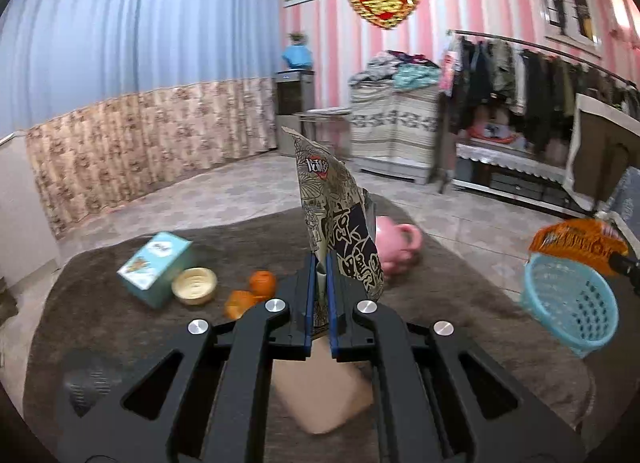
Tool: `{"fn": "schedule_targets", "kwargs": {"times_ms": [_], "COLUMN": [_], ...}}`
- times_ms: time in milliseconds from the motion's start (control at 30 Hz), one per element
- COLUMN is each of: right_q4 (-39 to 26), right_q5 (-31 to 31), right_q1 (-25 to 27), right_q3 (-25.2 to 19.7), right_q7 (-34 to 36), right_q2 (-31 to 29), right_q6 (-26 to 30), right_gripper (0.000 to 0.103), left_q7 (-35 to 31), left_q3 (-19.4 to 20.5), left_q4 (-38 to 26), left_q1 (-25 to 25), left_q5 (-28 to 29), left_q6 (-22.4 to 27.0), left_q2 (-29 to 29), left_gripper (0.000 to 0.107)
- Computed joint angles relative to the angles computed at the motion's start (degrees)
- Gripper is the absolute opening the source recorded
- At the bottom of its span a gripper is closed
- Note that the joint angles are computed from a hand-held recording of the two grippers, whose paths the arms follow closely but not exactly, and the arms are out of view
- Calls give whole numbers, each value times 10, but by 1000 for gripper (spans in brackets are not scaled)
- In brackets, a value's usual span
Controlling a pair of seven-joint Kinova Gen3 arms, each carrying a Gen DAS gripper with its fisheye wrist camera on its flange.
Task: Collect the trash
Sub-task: 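Carry both snack packets with both tools over the blue basket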
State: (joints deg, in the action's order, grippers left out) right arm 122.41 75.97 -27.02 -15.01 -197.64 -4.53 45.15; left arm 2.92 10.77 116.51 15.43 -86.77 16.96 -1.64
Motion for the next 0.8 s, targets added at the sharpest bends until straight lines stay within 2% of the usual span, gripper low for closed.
{"fn": "schedule_targets", "kwargs": {"times_ms": [133,300,567,800], "right_q4": [30,54,69,88], "right_q5": [-12,-13,4,21], "right_q1": [23,58,102,135], "right_q3": [14,27,48,64], "right_q7": [-21,-26,-40,-61], "right_q2": [-26,-41,-42,-55], "right_q6": [3,-22,-65,-95], "right_gripper": [5,5,5,5], "left_q7": [2,16,37,-1], "left_q3": [20,32,28,8], "left_q4": [-13,-36,-79,-132], "left_q1": [29,81,154,201], "left_q5": [-1,-19,-50,-21], "left_q6": [13,35,44,24], "left_q2": [16,49,101,156], "left_gripper": [4,4,4,4]}}
